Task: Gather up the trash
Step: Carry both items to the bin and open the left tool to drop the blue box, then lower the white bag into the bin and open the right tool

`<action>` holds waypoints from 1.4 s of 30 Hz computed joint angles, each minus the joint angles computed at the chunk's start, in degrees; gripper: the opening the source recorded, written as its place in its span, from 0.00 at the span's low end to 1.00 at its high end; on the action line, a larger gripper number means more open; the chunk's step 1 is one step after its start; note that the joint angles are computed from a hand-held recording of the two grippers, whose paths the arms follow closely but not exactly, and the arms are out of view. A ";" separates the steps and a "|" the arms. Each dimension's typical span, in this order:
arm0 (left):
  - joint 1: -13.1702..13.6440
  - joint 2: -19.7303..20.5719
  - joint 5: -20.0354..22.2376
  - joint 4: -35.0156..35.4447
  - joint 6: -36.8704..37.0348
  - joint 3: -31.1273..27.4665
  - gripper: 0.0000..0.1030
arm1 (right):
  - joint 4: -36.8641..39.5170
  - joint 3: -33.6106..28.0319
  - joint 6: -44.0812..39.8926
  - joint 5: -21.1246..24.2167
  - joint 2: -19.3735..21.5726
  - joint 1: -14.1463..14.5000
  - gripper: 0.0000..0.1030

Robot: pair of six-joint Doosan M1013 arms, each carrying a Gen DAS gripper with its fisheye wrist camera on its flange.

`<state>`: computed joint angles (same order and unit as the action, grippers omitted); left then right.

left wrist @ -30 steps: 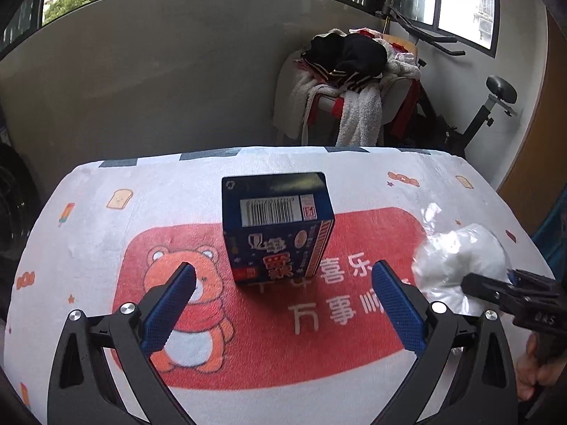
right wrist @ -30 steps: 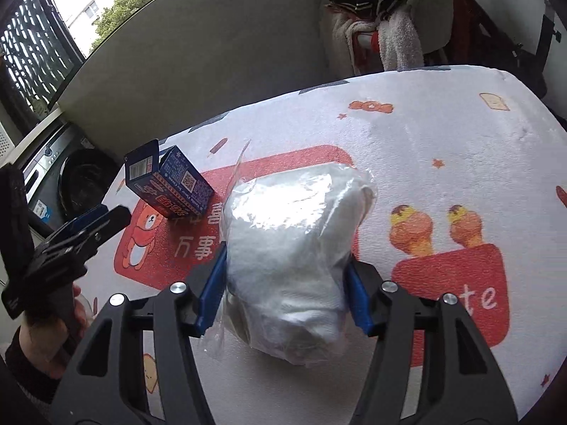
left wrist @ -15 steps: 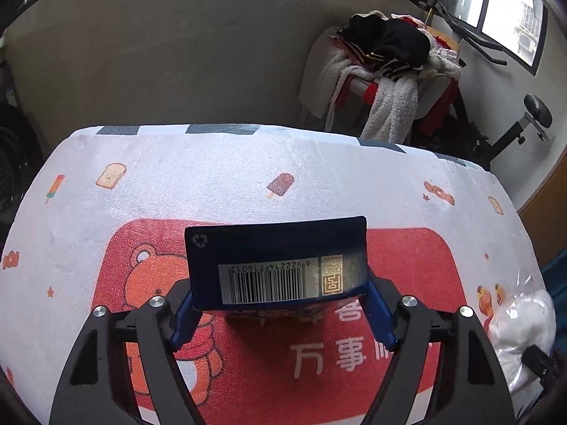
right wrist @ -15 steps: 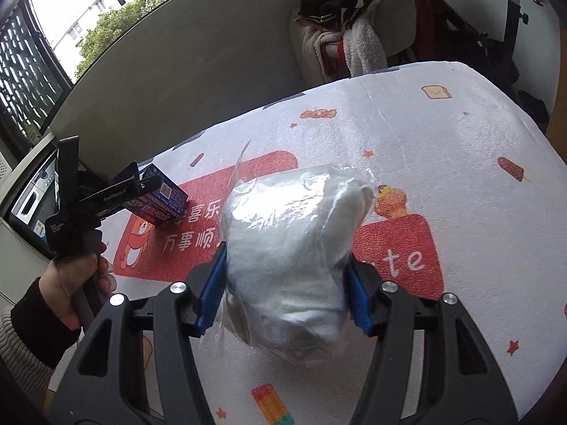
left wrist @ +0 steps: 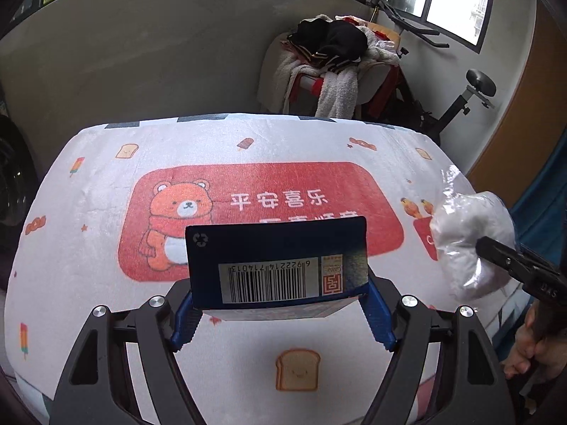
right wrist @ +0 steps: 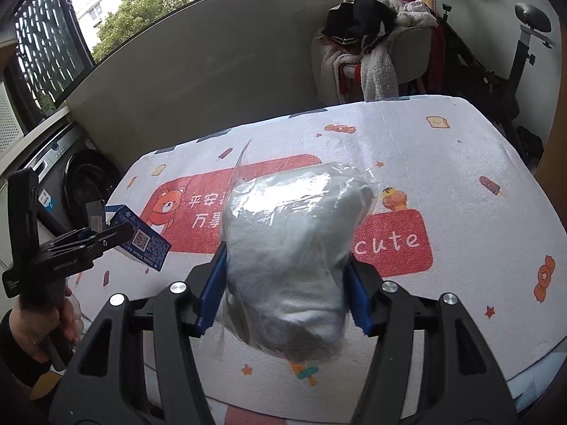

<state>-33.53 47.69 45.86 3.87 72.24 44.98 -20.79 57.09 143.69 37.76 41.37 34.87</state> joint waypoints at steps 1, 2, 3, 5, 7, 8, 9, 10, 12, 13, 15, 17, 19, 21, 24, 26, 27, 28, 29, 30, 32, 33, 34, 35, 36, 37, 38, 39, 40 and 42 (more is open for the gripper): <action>-0.20 -1.51 -1.14 -0.18 0.05 2.51 0.73 | -0.15 0.17 -0.07 -0.05 -0.21 0.35 0.58; -0.49 -2.94 -2.31 0.10 -0.18 4.87 0.73 | -0.48 0.49 0.04 -0.13 -0.48 0.73 0.58; -0.76 -4.38 -3.43 0.41 -0.32 7.24 0.73 | -0.88 0.84 0.19 -0.23 -0.75 1.10 0.58; -1.31 -6.86 -5.16 0.94 -0.83 11.31 0.73 | -1.63 1.75 0.63 -0.60 -1.41 1.89 0.58; -1.90 -9.13 -6.64 1.50 -1.56 15.15 0.73 | -2.17 2.43 0.90 -0.84 -1.90 2.65 0.58; -2.23 -10.19 -7.27 1.95 -1.98 16.99 0.73 | -2.69 2.78 1.16 -0.90 -2.14 3.06 0.58; -2.60 -11.21 -7.89 2.67 -2.53 18.81 0.73 | -3.34 3.18 1.49 -0.94 -2.40 3.48 0.58; -2.99 -12.08 -8.37 3.39 -3.02 20.40 0.73 | -3.86 3.59 1.73 -1.02 -2.67 3.89 0.58; -3.72 -13.83 -9.46 4.64 -4.11 23.69 0.73 | -4.77 4.50 2.19 -1.30 -3.24 4.65 0.58; -3.99 -14.56 -9.87 4.81 -4.49 25.08 0.73 | -5.22 4.80 2.38 -1.24 -3.46 5.01 0.58; -4.48 -15.90 -10.62 4.86 -5.00 27.75 0.73 | -5.97 5.54 2.71 -1.22 -3.90 5.65 0.58; -5.11 -17.01 -11.24 5.65 -5.73 30.09 0.73 | -6.78 6.42 3.26 -1.32 -4.41 6.28 0.58; -5.70 -17.90 -11.69 5.95 -6.04 32.08 0.73 | -7.47 7.34 3.81 -1.51 -4.93 6.77 0.58; -6.03 -18.41 -12.04 5.09 -5.71 33.58 0.73 | -7.99 8.33 4.47 -1.72 -5.39 7.24 0.58; -6.57 -18.70 -11.92 3.76 -5.19 35.30 0.73 | -8.11 9.60 5.03 -1.84 -5.91 7.75 0.58; -6.90 -18.73 -11.80 2.96 -4.54 36.12 0.73 | -8.24 10.30 5.38 -1.94 -6.18 8.07 0.58; -7.05 -18.69 -11.64 2.48 -4.12 36.42 0.73 | -8.25 10.64 5.41 -2.02 -6.30 8.17 0.58; -7.09 -18.59 -11.50 1.56 -3.38 36.59 0.73 | -8.31 10.94 5.46 -2.03 -6.42 8.33 0.58; -7.11 -18.54 -11.37 0.52 -2.70 36.79 0.74 | -8.47 11.27 5.55 -2.06 -6.55 8.50 0.58; -7.08 -18.55 -11.42 -0.62 -2.05 37.06 0.74 | -8.70 11.58 5.72 -2.09 -6.66 8.67 0.58; -7.00 -18.69 -11.76 -2.55 -1.21 37.64 0.82 | -8.76 12.16 5.92 -2.14 -6.89 8.90 0.58; -6.95 -18.86 -12.19 -2.91 -1.35 37.99 0.84 | -8.68 12.42 5.98 -2.21 -6.98 8.98 0.58; -6.97 -19.10 -12.72 -3.08 -1.66 38.38 0.88 | -8.59 12.63 5.96 -2.29 -7.05 9.05 0.58; -6.97 -19.39 -13.36 -2.83 -2.35 38.79 0.90 | -8.63 12.80 5.89 -2.28 -7.07 9.18 0.58; -7.06 -19.67 -13.77 -1.34 -4.15 39.10 0.90 | -8.66 12.93 5.63 -2.18 -7.08 9.33 0.58; -7.22 -19.95 -13.92 0.92 -6.60 39.31 0.91 | -8.52 13.01 5.06 -2.08 -7.08 9.42 0.58; -7.37 -20.34 -14.28 3.47 -9.36 39.66 0.92 | -8.30 13.08 4.43 -2.02 -7.06 9.57 0.58; -7.50 -20.81 -14.79 6.09 -12.22 40.10 0.93 | -7.95 13.24 3.88 -2.11 -7.07 9.69 0.58; -7.66 -21.27 -15.17 9.17 -15.42 40.48 0.93 | -7.20 13.31 3.11 -2.28 -7.05 9.76 0.58; -7.80 -22.18 -15.56 15.07 -21.22 41.18 0.94 | -5.04 13.46 1.10 -2.53 -6.97 9.97 0.58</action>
